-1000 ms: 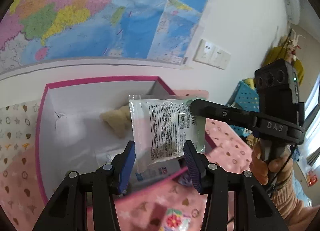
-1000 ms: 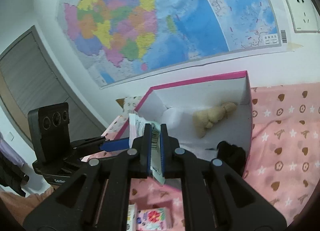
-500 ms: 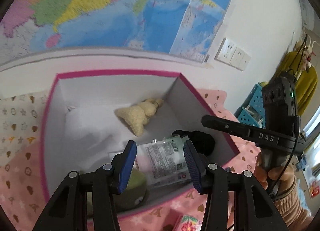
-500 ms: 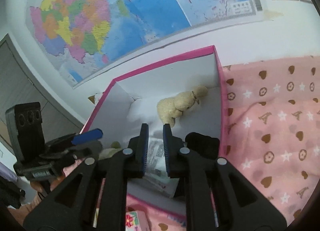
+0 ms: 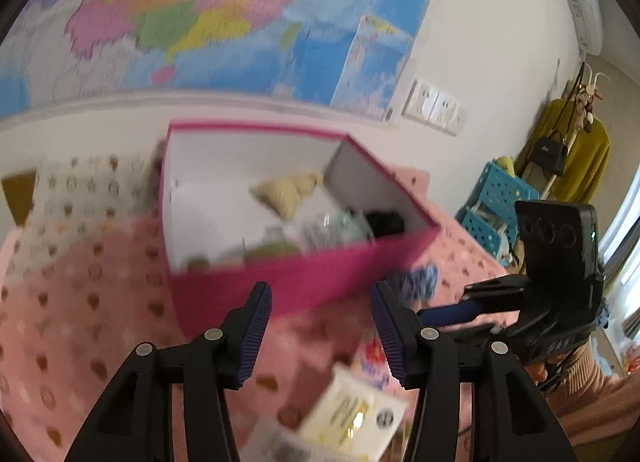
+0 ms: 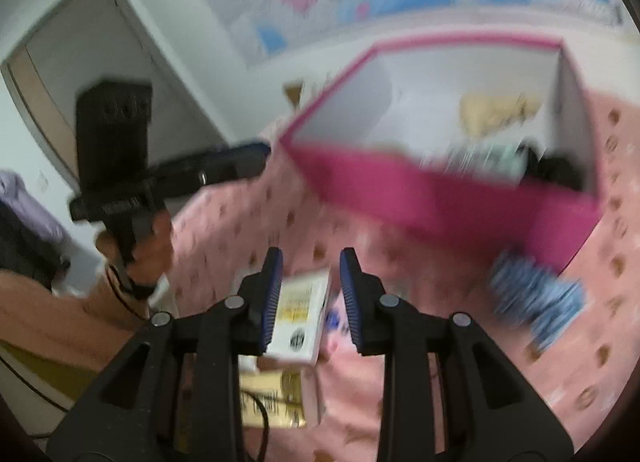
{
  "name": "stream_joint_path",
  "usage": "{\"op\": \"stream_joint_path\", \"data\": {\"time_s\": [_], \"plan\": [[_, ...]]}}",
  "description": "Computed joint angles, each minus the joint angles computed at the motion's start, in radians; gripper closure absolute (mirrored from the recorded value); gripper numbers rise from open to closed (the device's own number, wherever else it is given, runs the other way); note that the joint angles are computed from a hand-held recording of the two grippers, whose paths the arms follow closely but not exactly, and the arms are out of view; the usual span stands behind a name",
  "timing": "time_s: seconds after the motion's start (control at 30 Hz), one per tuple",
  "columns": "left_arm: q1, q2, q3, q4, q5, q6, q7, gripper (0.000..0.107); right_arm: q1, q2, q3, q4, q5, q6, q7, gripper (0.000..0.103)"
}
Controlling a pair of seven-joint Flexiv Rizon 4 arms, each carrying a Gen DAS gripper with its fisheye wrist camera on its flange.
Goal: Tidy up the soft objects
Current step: 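Move the right gripper to the white-and-yellow wet-wipes pack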
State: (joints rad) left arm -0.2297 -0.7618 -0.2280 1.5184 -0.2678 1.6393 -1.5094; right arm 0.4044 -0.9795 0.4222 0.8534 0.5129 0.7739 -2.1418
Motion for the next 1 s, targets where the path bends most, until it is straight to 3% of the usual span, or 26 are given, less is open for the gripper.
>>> {"op": "stream_joint_path", "data": {"time_s": [0.17, 0.27, 0.4, 0.6, 0.67, 0.77, 0.83, 0.9, 1.0], "plan": [[0.03, -0.009, -0.053, 0.051, -0.014, -0.03, -0.005, 0.055, 0.043, -0.038, -0.036, -0.025, -0.044, -0.032, 0.077, 0.072], [0.024, -0.009, -0.048, 0.066, -0.017, -0.035, -0.01, 0.055, 0.051, -0.053, -0.037, -0.036, -0.06, -0.032, 0.085, 0.072], [0.063, -0.014, -0.104, 0.098, -0.022, -0.011, -0.006, 0.055, 0.074, -0.063, -0.06, -0.04, -0.097, -0.013, 0.121, 0.091], [0.097, -0.022, -0.153, 0.112, -0.016, -0.003, 0.002, 0.055, 0.044, -0.039, -0.029, 0.009, -0.08, 0.069, 0.115, 0.1], [0.1, -0.023, -0.162, 0.113, -0.012, -0.007, 0.009, 0.055, 0.028, -0.023, -0.019, 0.031, -0.069, 0.11, 0.108, 0.101], [0.097, -0.027, -0.163, 0.104, -0.01, -0.026, 0.022, 0.055, 0.004, -0.023, 0.001, 0.021, -0.056, 0.082, 0.119, 0.1], [0.103, -0.031, -0.176, 0.104, -0.012, -0.035, 0.034, 0.055, 0.01, -0.023, -0.008, 0.023, -0.06, 0.08, 0.132, 0.097], [0.098, -0.034, -0.172, 0.102, -0.017, -0.047, 0.04, 0.055, 0.015, -0.038, -0.003, 0.003, -0.066, 0.041, 0.131, 0.085], [0.087, -0.033, -0.161, 0.108, -0.029, -0.059, 0.038, 0.055, 0.048, -0.058, -0.027, -0.02, -0.096, 0.019, 0.146, 0.085]]}}
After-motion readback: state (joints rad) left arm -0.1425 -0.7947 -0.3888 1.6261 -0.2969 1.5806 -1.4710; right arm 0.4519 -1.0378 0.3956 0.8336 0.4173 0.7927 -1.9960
